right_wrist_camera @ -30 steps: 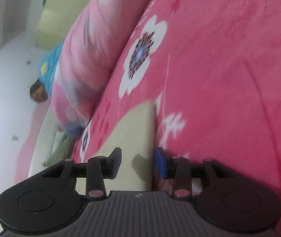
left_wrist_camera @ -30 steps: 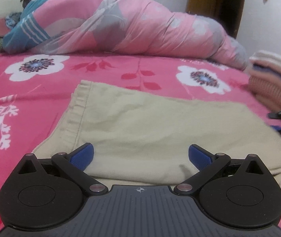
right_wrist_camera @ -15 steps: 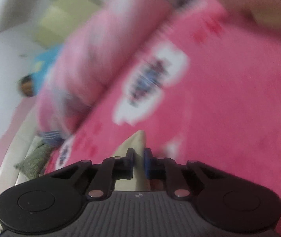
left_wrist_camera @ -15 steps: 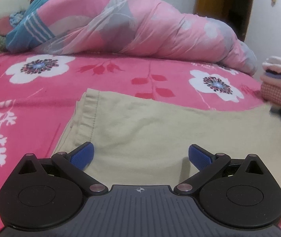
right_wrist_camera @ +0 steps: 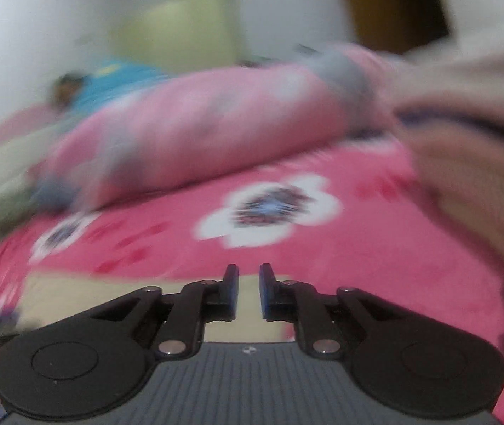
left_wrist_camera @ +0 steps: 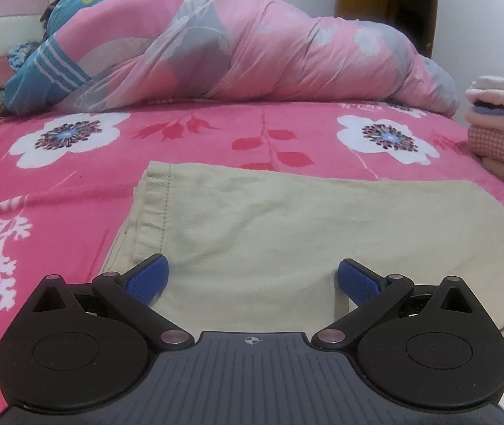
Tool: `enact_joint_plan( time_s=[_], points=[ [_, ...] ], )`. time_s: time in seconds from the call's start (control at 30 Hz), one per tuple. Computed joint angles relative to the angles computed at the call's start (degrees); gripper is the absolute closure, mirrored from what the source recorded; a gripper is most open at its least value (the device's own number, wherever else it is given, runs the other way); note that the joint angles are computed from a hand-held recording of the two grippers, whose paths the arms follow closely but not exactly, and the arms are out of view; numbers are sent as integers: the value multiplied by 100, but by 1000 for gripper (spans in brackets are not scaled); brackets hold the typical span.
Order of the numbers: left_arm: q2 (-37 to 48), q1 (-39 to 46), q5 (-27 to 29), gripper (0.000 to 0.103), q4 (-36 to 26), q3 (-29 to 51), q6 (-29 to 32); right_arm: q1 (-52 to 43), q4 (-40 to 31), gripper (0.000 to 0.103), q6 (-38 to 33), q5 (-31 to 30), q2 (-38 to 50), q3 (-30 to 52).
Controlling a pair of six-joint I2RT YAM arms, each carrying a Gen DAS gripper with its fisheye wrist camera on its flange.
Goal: Fold clothes
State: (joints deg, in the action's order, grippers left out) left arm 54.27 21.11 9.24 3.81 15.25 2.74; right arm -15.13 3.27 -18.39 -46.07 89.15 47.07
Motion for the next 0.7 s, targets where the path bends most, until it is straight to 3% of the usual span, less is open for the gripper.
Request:
enact_joint_plan(
  time_s=[0.07, 0.13, 0.17, 0.2, 0.3, 0.37, 0.43, 0.47, 0.5, 0.53, 0.7],
  points=[
    [-40, -57, -75, 0, 10, -31, -13, -124, -367, 63, -1123, -147, -708, -642],
    [-74, -91, -122, 0, 19, -56, -12, 25, -471, 61, -1977, 733, -802, -1153],
    [-86, -138, -183, 0, 1, -50, 9, 161, -165, 59, -2143, 1344, -671, -1433],
    [-99, -183, -242, 0, -25, -41, 33, 38, 434, 59, -1980, 1182, -623, -1772],
    [-481, -172, -301, 0, -512, 57, 242, -49, 201, 62, -1187, 1292, -1509, -1982],
    [-938, -90, -313, 0, -726, -10, 273, -512, 466, 62, -1156, 360, -2135, -2401],
    [-1356, -51, -321, 0, -1067, -19, 149, -675, 181, 61, -1390, 84, -2047, -2440],
    [-1566, -59, -257, 0, -1243, -24, 68, -558, 133, 61, -1495, 409, -1815, -2433],
    [-1776, -78, -203, 0, -1423, -26, -11, -459, 166, 58, -1597, 757, -1497, -2417],
    [-1995, -246, -282, 0, -1632, -13, -55, -648, 584, 57, -1310, 525, -1359, -2621],
    [-3405, -2173, -1635, 0, -2687, 33, -156, -1449, -689, 56, -198, -23, -2102, -2314]
  ],
)
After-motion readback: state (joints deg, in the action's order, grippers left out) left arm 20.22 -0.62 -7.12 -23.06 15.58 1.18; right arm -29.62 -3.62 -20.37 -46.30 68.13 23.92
